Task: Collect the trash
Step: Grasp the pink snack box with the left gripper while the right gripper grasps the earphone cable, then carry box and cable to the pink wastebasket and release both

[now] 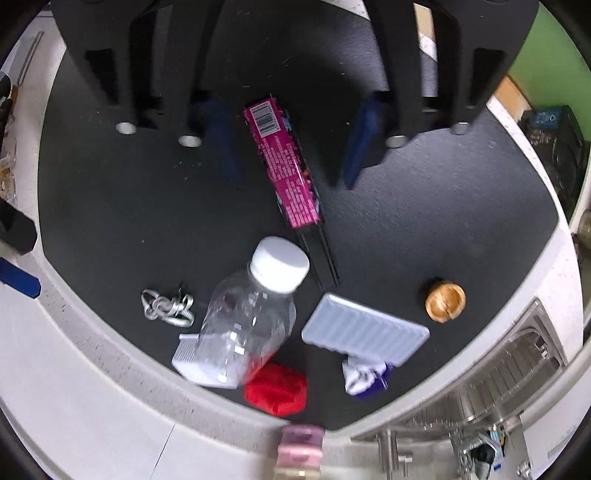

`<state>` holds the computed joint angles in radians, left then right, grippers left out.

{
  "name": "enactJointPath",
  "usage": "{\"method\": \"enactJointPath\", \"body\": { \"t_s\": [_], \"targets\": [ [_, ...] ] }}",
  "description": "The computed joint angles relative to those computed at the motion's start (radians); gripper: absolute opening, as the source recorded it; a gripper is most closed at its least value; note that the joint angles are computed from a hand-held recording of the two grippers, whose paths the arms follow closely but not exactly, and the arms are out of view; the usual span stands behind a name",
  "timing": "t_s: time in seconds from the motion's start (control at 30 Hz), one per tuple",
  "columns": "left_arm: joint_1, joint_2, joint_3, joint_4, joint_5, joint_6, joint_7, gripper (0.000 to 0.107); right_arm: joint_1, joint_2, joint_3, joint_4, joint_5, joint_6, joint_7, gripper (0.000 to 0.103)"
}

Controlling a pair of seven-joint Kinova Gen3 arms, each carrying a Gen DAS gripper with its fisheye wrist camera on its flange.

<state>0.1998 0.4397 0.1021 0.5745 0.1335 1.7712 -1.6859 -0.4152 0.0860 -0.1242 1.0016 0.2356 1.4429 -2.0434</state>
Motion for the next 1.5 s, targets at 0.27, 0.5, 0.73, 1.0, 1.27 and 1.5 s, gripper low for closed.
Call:
{"method": "enactJointPath", "body": {
  "t_s": [0.27,0.5,0.73,1.0,1.27,1.5],
  "targets": [
    [-0.011,0.0,0.002,0.009,0.012,-0.002,-0.001,0.024,0.047,0.021,0.022,0.023,-0.067,-0.044,0.045,0.097],
    [-0.025,0.012,0.002,-0.07,0.021,0.032,0.009,0.024,0.087,0.085,0.046,0.013,-0.106,-0.049,0.09,0.097],
    [-0.04,0.024,-0.002,-0.151,0.026,0.067,0.033,0.024,0.111,0.175,0.069,-0.022,-0.124,-0.039,0.15,0.097],
    [-0.067,0.01,-0.005,-0.152,0.034,0.068,0.052,0.024,0.08,0.205,0.088,-0.046,-0.064,-0.037,0.162,0.021],
    [-0.091,0.017,0.002,-0.186,0.052,0.081,0.046,0.024,0.092,0.184,0.086,-0.073,-0.093,0.0,0.162,0.004],
    [-0.123,0.028,0.014,-0.277,0.082,0.122,0.036,0.024,0.068,0.145,0.078,-0.165,-0.083,0.052,0.13,0.004]
  ]
}}
